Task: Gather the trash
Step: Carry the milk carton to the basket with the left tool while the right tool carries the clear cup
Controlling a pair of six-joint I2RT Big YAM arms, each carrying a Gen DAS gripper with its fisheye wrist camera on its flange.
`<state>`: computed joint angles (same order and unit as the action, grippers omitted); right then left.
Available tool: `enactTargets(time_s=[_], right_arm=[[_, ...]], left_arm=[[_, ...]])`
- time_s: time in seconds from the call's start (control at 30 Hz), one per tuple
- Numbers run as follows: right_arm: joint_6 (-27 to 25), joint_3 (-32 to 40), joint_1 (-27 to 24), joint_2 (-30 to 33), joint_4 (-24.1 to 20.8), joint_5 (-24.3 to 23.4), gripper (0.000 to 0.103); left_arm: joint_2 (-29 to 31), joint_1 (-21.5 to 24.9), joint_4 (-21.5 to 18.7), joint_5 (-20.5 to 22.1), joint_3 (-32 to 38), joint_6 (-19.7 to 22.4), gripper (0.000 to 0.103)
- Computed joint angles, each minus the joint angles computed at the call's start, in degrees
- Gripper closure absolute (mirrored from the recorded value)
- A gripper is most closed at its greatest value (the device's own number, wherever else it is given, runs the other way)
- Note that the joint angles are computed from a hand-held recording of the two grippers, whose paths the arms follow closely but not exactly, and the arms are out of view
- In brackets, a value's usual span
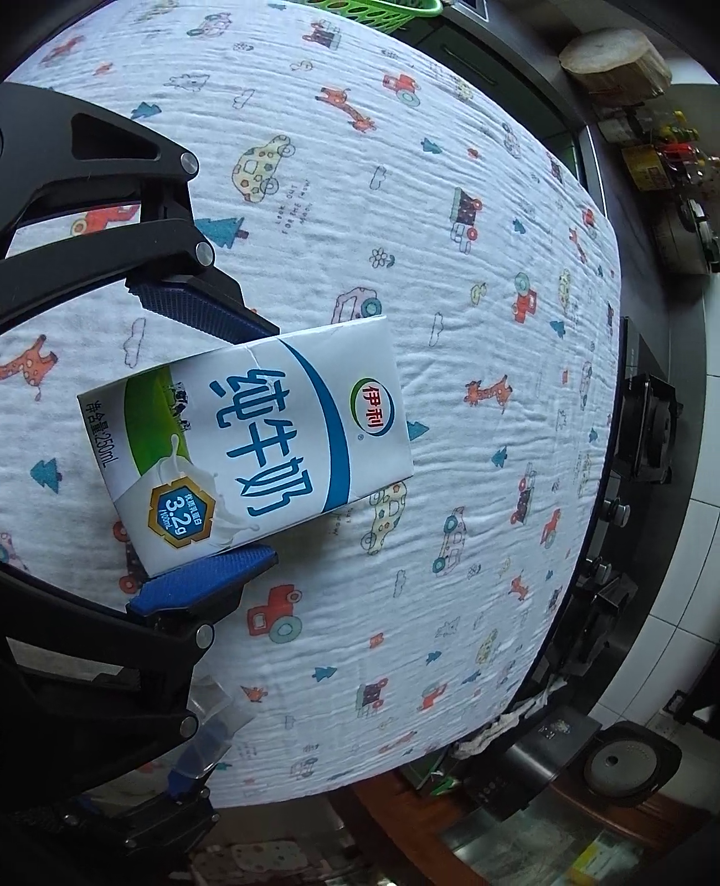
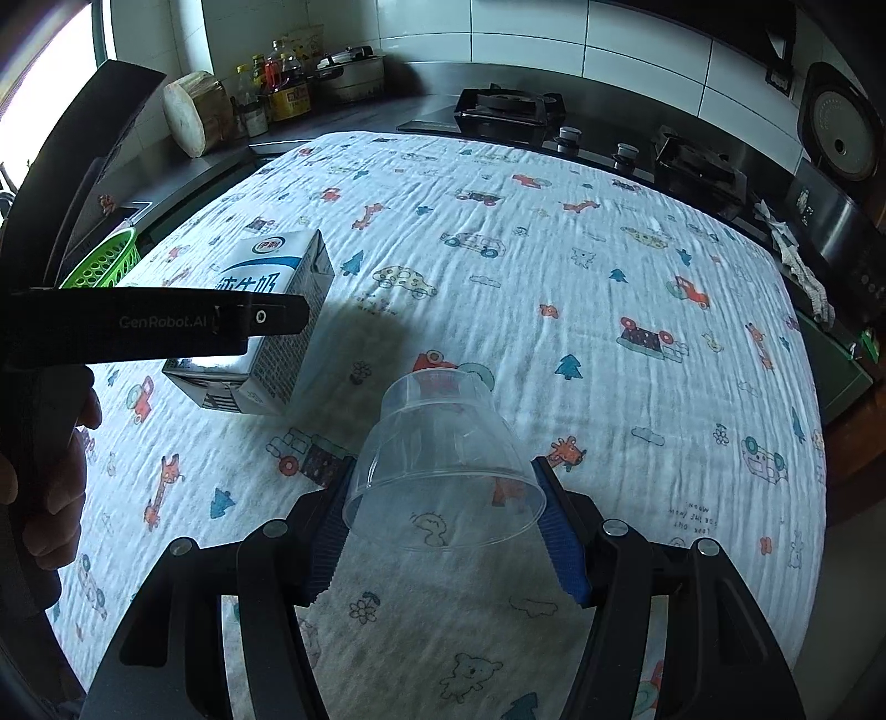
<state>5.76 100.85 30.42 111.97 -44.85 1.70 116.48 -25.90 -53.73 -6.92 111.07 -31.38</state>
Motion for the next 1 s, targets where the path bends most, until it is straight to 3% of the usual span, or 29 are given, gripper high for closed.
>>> enactTargets(time_s=[0.37,0.57,0.8,1.0], right_arm=[[0.58,2.78,2.31,0.74,-0.30,-0.08,0.043],[0.93,6.77,4.39,2.50,-0.97,-0.48,0.043],[0.96,14.95,7.35,6.99,-3.53,-1.53,0.043],[0.85,26.90,10.26,13.69,-8.50,-2.31,0.043]], left_arm=[[-10.21,2.18,7.88,-3.35,-12.53,4.27,0.031],[-15.09,4.65,10.20,-5.51,-18.00,6.50,0.031],[-21.16,10.07,12.61,-6.93,-24.68,8.55,0.031],[-25.19,15.56,13.71,-7.81,-28.97,9.73,0.031]])
